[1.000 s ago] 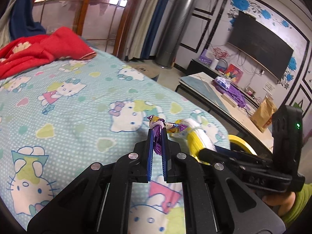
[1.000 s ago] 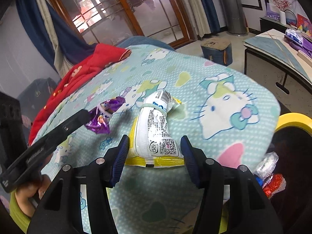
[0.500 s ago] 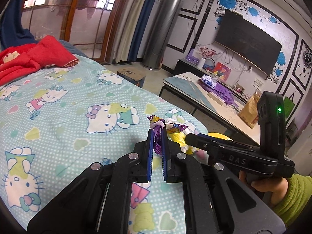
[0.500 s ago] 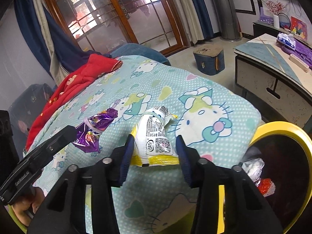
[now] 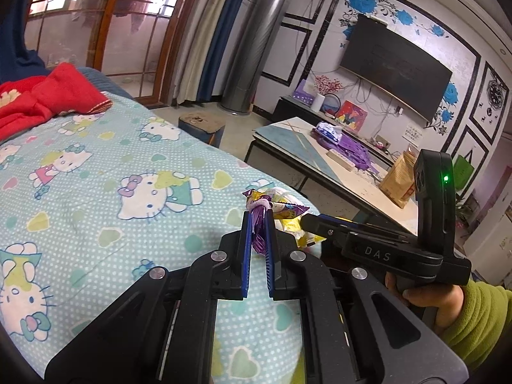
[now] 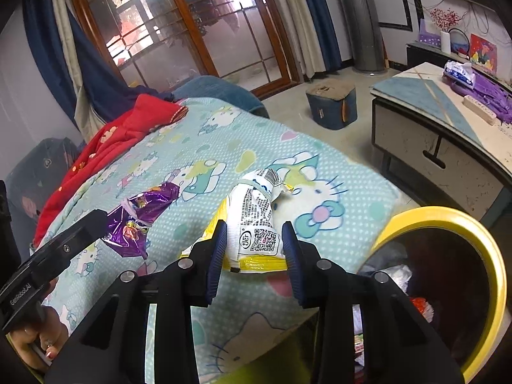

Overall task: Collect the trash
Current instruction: 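Carry the purple wrappers and yellow-white packet over the yellow bin, then open both tools to drop the wrappers and packet into the bin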

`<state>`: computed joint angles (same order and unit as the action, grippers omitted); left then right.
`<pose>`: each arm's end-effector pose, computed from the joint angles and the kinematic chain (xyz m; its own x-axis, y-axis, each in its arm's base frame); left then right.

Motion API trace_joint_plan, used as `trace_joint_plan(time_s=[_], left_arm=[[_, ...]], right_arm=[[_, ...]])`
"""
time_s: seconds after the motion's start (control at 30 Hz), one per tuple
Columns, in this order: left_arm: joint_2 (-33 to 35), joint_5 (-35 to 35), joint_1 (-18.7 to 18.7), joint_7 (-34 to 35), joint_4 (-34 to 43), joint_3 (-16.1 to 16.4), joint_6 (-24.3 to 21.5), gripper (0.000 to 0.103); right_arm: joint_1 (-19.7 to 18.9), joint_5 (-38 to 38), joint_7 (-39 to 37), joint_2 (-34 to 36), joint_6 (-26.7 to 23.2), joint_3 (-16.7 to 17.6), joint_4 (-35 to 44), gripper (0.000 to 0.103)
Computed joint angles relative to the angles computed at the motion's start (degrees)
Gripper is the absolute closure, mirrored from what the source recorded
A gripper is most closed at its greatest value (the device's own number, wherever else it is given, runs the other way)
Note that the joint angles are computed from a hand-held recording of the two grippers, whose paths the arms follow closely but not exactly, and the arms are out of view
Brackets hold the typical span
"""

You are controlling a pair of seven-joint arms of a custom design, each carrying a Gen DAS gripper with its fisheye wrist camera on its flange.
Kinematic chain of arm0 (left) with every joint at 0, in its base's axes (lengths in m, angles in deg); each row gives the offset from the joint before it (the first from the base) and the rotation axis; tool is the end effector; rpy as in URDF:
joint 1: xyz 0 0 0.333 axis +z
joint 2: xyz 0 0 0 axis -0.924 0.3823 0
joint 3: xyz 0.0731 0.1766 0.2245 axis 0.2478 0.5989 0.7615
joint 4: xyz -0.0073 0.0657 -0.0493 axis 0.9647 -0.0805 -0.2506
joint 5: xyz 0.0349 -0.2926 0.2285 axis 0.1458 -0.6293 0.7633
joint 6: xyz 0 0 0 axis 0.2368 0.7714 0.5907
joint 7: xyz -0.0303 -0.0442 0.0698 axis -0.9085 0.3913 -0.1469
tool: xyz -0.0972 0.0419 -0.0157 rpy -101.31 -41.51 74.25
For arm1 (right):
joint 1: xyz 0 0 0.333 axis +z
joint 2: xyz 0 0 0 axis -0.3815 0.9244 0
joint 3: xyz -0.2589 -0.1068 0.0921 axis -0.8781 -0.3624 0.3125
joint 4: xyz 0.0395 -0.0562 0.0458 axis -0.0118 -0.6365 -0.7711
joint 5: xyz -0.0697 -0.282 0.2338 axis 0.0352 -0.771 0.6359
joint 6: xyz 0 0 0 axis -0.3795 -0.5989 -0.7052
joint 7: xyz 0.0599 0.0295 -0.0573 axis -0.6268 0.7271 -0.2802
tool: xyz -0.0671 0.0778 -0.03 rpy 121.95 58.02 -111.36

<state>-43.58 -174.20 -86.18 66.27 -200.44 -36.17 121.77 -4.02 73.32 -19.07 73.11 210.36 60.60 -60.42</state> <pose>0.4821 -0.1955 0.4677 -0.2775 -0.9050 0.3224 -0.5995 -0.0991 -0.7942 0.5283 0.1844 0.4486 0.3050 -0.8995 -0.3129 -0.7264 -0.0073 -0.6872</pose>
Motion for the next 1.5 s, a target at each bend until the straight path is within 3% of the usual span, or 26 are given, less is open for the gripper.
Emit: trace_joint_plan(time_s=[0.27, 0.8, 1.2, 1.5], left_arm=[[0.69, 1.87, -1.09, -0.59, 1.22, -1.00, -1.05, 0.099], [4.23, 16.90, -3.29, -9.91, 2.56, -4.09, -1.20, 0.099], [7.20, 27.80, -2.52, -16.96, 3.04, -7.35, -1.43, 0.099], [10.14, 32.77, -0.72, -18.44, 4.49, -11.04, -2.00, 0.099]], right_arm=[[-0.59, 2.06, -0.74, -4.78, -0.19, -2.83, -4.48, 0.069], [-0.83, 3.58, -1.14, -11.19, 0.59, -9.13, -12.19, 0.069], [-2.08, -0.15, 3.01, -13.01, 1.15, -11.62, -16.16, 0.069], [-3.77, -2.86, 6.07, -14.03, -0.51, -13.52, -18.22, 0.069]])
